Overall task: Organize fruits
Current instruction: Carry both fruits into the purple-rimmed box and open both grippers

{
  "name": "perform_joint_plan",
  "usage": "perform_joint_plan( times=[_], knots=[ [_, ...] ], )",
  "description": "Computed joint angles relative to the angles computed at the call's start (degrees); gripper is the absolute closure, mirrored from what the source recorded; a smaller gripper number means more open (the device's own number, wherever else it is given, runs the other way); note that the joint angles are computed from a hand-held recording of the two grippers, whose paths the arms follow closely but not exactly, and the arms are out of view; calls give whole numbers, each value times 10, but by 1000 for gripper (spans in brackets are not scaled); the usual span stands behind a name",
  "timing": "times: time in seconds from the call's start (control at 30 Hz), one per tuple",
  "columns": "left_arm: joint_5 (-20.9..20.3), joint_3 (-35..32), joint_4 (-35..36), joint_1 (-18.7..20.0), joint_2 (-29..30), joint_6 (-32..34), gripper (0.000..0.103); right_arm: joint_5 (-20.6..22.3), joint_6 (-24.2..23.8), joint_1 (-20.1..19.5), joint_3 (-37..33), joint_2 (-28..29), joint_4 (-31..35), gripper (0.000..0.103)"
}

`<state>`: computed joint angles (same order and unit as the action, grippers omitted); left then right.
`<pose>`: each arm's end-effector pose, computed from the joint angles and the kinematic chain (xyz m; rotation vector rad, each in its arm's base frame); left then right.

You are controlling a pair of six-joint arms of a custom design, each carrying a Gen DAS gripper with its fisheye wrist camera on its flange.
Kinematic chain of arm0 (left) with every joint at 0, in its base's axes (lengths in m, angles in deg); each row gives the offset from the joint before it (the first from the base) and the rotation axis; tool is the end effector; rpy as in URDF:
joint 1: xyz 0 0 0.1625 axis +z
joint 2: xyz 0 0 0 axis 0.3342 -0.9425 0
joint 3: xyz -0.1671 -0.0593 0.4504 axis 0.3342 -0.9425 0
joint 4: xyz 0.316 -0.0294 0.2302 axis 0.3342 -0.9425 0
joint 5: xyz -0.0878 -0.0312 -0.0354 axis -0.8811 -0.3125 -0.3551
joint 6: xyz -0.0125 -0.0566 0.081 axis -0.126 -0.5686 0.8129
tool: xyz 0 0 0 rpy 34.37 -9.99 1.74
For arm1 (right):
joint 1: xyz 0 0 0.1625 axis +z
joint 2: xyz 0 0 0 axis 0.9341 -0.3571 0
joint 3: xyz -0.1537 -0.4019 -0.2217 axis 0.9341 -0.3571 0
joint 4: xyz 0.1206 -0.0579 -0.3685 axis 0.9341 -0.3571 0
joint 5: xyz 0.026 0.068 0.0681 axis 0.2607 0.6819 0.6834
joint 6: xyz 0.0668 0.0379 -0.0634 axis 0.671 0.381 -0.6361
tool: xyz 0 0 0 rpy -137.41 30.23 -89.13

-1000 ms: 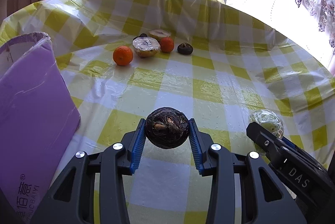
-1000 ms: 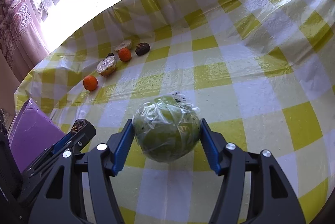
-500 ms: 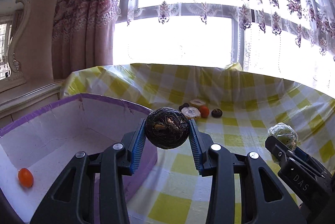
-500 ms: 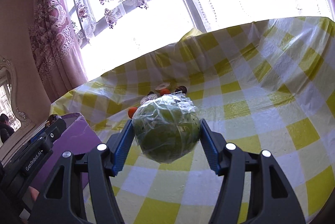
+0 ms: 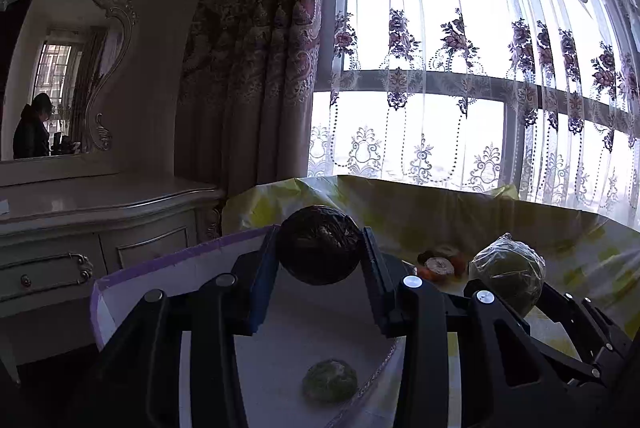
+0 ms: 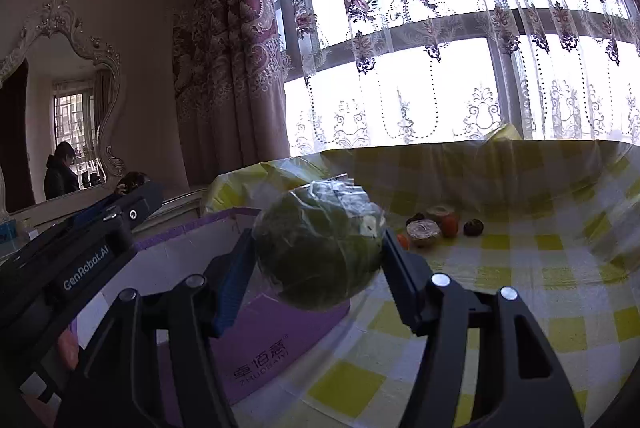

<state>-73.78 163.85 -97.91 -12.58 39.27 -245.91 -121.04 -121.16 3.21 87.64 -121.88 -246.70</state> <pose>-0.4880 -0.2915 0.0071 0.3130 1.6658 -1.7085 0.0814 -0.3449 0.3848 1.1094 -2.2928 1.5212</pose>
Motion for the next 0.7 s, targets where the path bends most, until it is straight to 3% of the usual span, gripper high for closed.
perform_joint_plan(
  times=[0.23, 0.3, 0.43, 0.53, 0.6, 0.7],
  knots=[
    [-49, 43, -30, -5, -34, -2, 65, -46, -14, 61, 2, 30, 6, 41],
    [-55, 64, -82, -2, -54, 41, 65, -71, -16, 83, -8, 41, 22, 41],
    [-69, 129, -297, 12, -116, 252, 65, -143, -6, 144, -31, 72, 35, 40],
    [-102, 175, -477, 36, -154, 432, 65, -286, 15, 223, -74, 117, 72, 40],
    [-136, 205, -597, 54, -178, 529, 65, -347, 38, 248, -102, 137, 125, 40],
    [-189, 248, -758, 84, -207, 680, 65, -428, 44, 279, -121, 173, 143, 40]
  ],
)
